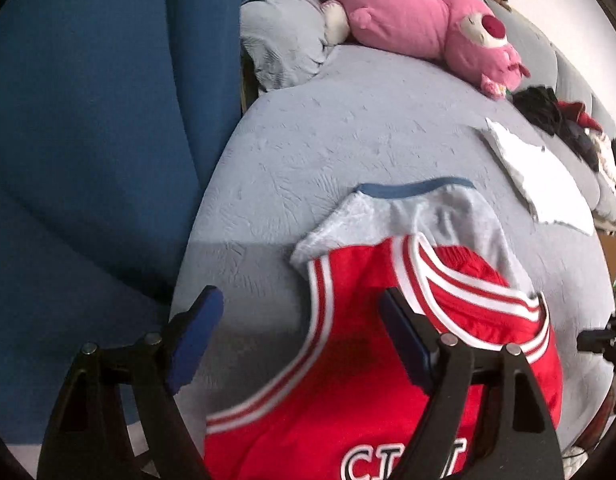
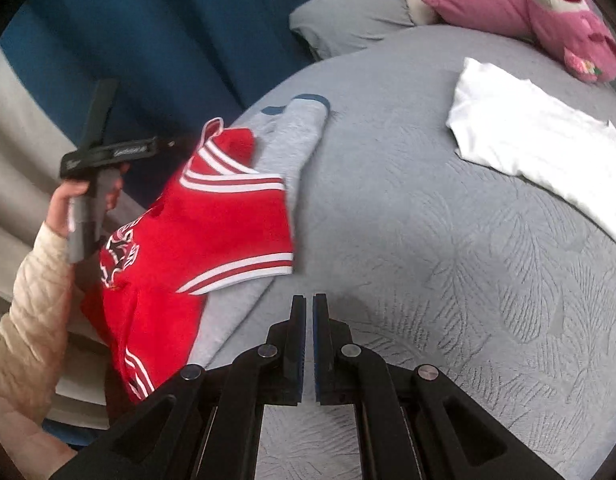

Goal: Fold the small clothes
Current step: 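Close the left gripper on the jersey collar edge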

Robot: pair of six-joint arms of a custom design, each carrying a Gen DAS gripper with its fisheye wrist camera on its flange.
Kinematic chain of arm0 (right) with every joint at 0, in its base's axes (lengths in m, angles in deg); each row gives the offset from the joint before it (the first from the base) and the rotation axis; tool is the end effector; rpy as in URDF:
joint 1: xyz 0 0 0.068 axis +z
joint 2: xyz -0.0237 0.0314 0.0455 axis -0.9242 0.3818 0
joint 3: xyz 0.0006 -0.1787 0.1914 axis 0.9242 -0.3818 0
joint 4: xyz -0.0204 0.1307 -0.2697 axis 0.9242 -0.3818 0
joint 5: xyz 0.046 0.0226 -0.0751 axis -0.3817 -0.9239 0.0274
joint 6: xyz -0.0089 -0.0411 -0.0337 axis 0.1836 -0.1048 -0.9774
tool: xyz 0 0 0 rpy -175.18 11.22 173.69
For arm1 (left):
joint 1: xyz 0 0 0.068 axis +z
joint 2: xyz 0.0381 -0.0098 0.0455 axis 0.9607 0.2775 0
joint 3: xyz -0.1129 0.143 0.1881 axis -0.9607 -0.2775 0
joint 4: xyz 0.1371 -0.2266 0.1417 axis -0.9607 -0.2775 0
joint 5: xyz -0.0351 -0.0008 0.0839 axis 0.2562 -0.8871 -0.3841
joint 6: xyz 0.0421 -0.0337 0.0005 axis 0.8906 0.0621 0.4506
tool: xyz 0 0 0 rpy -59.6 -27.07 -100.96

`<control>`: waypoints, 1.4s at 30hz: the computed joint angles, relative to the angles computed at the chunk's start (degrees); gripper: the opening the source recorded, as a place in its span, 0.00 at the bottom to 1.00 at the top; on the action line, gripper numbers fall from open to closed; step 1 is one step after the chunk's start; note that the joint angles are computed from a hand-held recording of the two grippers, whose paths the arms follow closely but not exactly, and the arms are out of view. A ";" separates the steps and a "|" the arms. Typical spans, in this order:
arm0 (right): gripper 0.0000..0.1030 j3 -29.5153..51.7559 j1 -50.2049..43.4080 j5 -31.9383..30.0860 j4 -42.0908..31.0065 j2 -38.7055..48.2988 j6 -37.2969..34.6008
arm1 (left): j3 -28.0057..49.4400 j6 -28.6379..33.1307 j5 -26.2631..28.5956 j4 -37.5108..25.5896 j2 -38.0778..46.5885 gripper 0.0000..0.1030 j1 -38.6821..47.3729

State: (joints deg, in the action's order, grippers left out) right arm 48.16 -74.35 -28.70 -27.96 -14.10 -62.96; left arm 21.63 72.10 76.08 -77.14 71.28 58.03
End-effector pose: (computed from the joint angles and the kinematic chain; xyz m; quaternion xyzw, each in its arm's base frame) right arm 0.1633 -0.0092 0.1425 0.1112 0.9438 0.1499 0.2728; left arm 0.4522 -0.1382 0.1372 0.2959 0.9097 -0.1281 0.2618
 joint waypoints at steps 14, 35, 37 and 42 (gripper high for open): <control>0.05 -1.87 5.45 0.64 1.18 -1.97 4.72 | 3.12 1.17 -1.85 1.03 6.40 0.63 -3.04; 0.05 -4.23 6.44 0.18 1.36 -6.14 6.93 | -9.66 -0.93 -4.06 13.16 -0.87 0.44 -4.44; 0.05 -4.38 6.30 0.15 1.88 -6.08 7.12 | -12.12 -0.59 -5.54 15.34 -2.61 0.37 -5.31; 0.05 -4.74 6.43 -0.29 3.46 -4.97 7.26 | -15.99 -0.53 -3.91 18.56 -5.36 0.19 -5.48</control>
